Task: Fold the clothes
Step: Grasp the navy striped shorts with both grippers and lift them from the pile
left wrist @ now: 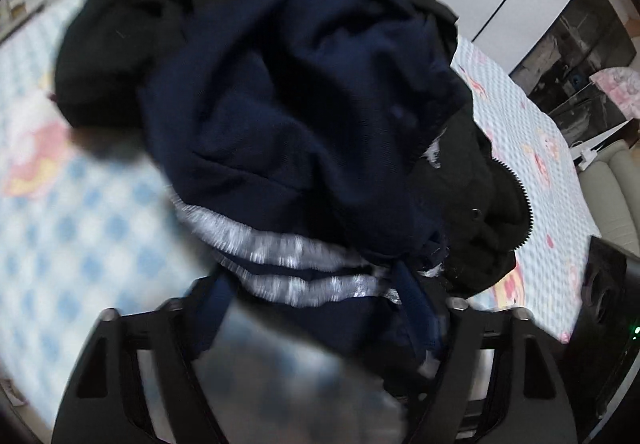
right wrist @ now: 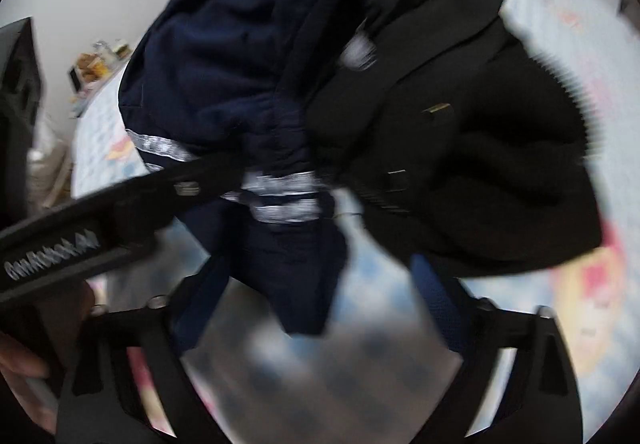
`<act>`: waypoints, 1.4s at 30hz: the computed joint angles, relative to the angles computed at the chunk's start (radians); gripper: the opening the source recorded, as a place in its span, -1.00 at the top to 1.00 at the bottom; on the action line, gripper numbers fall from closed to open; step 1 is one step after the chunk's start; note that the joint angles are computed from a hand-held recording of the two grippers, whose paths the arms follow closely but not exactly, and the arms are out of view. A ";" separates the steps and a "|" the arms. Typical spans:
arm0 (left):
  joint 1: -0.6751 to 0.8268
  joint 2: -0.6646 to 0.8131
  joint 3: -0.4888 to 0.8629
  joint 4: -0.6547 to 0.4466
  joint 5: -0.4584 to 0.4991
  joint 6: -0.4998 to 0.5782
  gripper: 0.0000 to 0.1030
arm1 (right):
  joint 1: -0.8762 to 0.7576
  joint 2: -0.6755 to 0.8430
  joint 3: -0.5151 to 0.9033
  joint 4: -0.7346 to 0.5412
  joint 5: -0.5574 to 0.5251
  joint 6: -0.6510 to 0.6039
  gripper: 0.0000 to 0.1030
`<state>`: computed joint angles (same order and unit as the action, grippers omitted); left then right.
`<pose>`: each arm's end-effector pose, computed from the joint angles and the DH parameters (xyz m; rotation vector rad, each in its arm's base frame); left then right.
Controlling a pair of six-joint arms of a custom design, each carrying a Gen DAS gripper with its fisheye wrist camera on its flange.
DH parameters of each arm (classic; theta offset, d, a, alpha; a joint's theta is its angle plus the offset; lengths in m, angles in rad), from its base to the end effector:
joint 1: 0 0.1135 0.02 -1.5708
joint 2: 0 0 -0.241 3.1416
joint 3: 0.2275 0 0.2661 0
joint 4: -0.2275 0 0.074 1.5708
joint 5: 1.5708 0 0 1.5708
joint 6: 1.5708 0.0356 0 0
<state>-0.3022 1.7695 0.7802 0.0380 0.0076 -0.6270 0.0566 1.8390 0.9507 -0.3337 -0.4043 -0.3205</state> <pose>0.3090 -0.0966 0.0769 -0.4117 2.5322 -0.3766 0.3291 0.0327 0.0823 -0.6029 2.6386 0.4868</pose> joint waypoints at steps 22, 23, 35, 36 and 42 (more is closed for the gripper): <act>-0.867 0.195 0.385 -0.020 -0.010 -0.229 0.83 | -1.313 -0.448 -0.054 -0.649 -0.246 -1.017 0.70; -0.890 0.240 0.439 -0.029 0.014 -0.234 0.75 | -1.376 -0.402 -0.015 -0.652 -0.244 -1.057 0.70; -0.933 0.359 0.673 -0.208 0.042 -0.151 0.09 | -1.699 0.154 0.676 -0.903 -0.266 -1.043 0.56; -0.920 0.377 0.703 -0.233 0.018 -0.141 0.07 | -1.705 0.195 0.719 -0.947 -0.273 -1.041 0.54; -0.876 0.763 1.308 -0.602 -0.109 0.000 -0.44 | -1.691 0.360 0.804 -0.957 -0.237 -0.953 -0.28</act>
